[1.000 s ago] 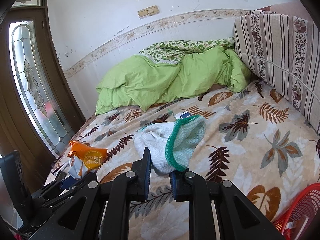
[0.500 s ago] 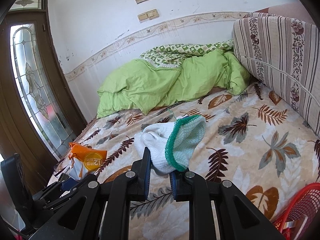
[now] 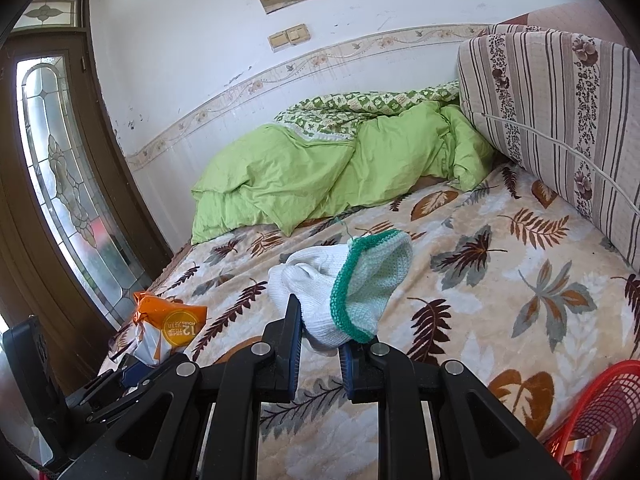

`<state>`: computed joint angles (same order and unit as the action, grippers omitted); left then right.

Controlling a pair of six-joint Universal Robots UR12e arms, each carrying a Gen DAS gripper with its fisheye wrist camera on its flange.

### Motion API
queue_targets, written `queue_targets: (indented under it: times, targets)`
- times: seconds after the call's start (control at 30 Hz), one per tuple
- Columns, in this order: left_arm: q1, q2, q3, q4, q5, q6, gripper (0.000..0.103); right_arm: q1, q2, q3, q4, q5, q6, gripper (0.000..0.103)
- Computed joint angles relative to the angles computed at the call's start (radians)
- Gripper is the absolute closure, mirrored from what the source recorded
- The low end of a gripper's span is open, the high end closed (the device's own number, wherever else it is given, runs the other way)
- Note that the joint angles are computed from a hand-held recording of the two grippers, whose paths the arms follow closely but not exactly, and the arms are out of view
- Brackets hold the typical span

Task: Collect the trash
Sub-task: 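Lift and hold the wrapper and cloth above the bed with both tools, then carry wrapper and cloth to the red basket and open both tools over it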

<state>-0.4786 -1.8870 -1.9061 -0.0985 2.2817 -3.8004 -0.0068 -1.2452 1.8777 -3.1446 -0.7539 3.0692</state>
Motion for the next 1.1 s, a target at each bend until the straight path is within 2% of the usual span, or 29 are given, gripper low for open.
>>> queue_targets:
  times: [0.57,0.8,0.97,1.1]
  targets:
    - [0.007,-0.008,0.01,0.025,-0.036,0.039,0.067,-0.017,0.004,0.003,-0.007,0.015,0.046,0.086]
    - [0.003,-0.015,0.01,0.044,-0.05,0.056,0.067,-0.038,0.002,0.014,0.023,0.033,0.065,0.086]
    - [0.0,-0.027,0.018,0.054,-0.092,0.068,0.067,-0.073,-0.001,0.023,0.042,0.049,0.091,0.086]
    - [-0.004,-0.048,0.039,0.069,-0.18,0.094,0.067,-0.108,-0.008,0.035,0.036,0.054,0.107,0.086]
